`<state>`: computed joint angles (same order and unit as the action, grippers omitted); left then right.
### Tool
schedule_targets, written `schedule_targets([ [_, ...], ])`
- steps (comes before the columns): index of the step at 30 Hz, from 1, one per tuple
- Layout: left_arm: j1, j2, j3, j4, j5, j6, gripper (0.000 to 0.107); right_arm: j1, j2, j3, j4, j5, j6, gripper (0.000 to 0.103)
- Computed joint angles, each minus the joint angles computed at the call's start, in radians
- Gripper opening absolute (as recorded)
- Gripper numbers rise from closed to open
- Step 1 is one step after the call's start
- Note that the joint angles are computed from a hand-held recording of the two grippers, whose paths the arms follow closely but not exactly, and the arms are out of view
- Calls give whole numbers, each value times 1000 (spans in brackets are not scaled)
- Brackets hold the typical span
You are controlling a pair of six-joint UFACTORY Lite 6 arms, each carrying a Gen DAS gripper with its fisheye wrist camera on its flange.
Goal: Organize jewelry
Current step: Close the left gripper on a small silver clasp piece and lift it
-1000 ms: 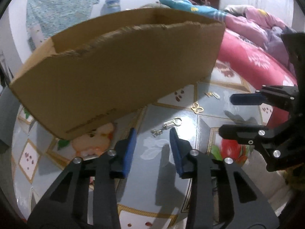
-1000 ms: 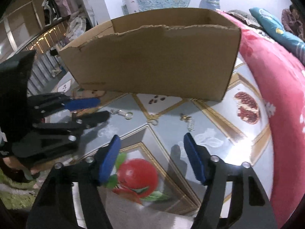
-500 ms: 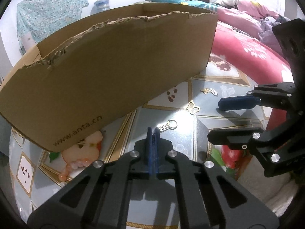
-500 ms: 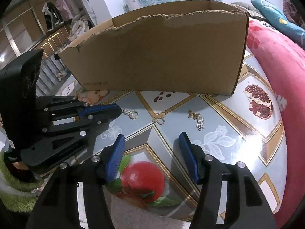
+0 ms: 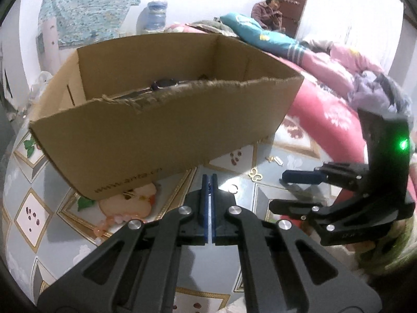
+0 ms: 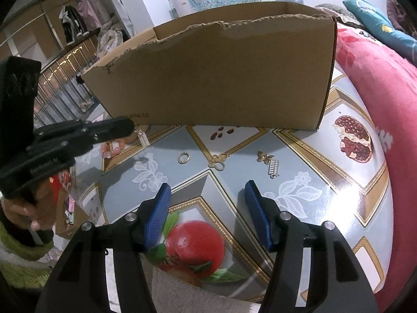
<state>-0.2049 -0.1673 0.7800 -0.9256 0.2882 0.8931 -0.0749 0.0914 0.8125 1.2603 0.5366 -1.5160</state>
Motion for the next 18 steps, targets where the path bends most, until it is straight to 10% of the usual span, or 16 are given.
schedule_targets([
  [18, 39, -23, -62, -110, -27, 88, 0, 146, 61, 76, 113, -44, -277, 26],
])
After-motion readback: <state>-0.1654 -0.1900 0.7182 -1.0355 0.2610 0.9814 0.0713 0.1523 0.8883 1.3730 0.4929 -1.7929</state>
